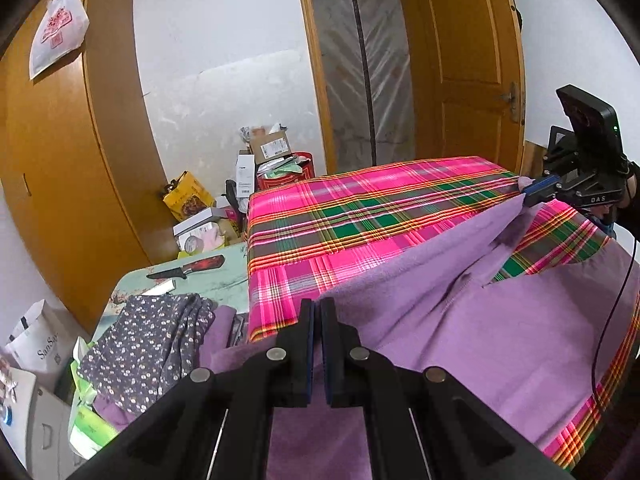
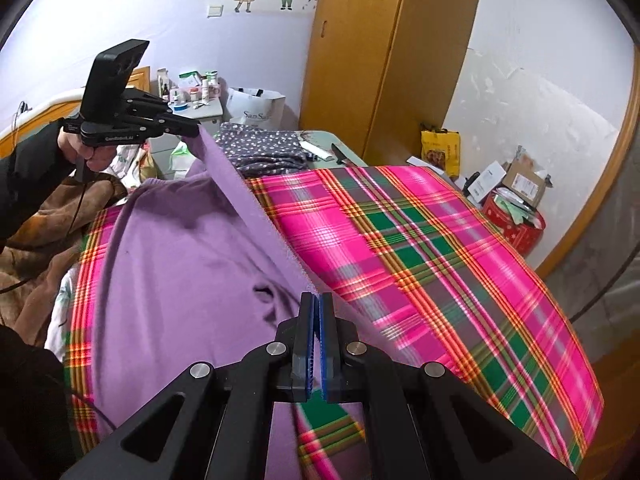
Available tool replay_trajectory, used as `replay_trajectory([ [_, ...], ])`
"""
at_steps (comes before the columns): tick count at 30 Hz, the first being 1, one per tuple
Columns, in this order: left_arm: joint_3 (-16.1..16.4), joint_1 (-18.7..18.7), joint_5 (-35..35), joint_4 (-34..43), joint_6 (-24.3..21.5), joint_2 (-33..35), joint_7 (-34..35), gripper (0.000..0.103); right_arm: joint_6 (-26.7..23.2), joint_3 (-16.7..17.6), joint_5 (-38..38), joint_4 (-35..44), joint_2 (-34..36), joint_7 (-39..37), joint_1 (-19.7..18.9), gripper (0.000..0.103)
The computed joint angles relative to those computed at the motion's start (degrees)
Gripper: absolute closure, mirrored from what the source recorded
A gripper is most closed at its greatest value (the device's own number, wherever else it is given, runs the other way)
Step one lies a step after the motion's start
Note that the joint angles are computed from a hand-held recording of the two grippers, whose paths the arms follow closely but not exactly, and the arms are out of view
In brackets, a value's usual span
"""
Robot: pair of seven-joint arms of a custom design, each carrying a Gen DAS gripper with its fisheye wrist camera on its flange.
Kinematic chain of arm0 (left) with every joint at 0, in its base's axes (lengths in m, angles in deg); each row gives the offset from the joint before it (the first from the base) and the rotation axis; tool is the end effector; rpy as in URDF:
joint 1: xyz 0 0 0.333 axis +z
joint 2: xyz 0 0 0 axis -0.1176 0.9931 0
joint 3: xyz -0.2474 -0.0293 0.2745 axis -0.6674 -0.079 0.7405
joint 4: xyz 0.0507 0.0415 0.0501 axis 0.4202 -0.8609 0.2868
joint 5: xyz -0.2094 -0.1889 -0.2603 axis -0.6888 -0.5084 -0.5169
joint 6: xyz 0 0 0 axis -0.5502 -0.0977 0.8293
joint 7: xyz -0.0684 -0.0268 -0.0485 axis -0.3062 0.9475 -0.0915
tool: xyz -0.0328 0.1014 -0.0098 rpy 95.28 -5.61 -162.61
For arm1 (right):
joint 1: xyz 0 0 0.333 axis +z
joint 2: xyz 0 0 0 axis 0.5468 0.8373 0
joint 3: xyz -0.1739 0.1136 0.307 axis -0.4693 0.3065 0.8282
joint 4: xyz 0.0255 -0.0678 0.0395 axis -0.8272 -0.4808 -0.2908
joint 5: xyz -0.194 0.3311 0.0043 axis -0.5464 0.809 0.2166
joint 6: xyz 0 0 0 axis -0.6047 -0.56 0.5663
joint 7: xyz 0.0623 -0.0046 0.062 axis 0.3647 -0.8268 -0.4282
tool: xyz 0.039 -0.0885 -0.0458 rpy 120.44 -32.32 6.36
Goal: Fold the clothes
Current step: 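Grasp the garment hem with the left gripper while the right gripper grasps the garment edge, then lift the lilac garment edge with both grippers and fold it over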
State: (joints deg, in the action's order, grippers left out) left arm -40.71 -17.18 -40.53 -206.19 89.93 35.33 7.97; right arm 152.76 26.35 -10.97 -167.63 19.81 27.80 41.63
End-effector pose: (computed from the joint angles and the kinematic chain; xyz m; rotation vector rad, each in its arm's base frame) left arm 0.4660 -0.2824 0.6021 -1.2914 1.9437 -0.8938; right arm 0.5011 0.0324 0.6390 -2.2870 0.6770 -0.5018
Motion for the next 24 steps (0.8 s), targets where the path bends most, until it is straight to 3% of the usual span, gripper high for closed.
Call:
replay_trajectory([
  [19, -3.83, 5.61, 8.67, -4.59, 4.02, -7.34, -12.78, 0.100, -0.64, -1.13, 1.62, -6.30, -11.60, -1.40, 3.48, 0.101],
  [24, -4.60, 6.35, 8.13, -7.87, 4.88, -9.69, -14.57, 0.100, -3.22, -1.40, 0.95, -9.24, -14.56, -0.71, 4.14, 0.101],
])
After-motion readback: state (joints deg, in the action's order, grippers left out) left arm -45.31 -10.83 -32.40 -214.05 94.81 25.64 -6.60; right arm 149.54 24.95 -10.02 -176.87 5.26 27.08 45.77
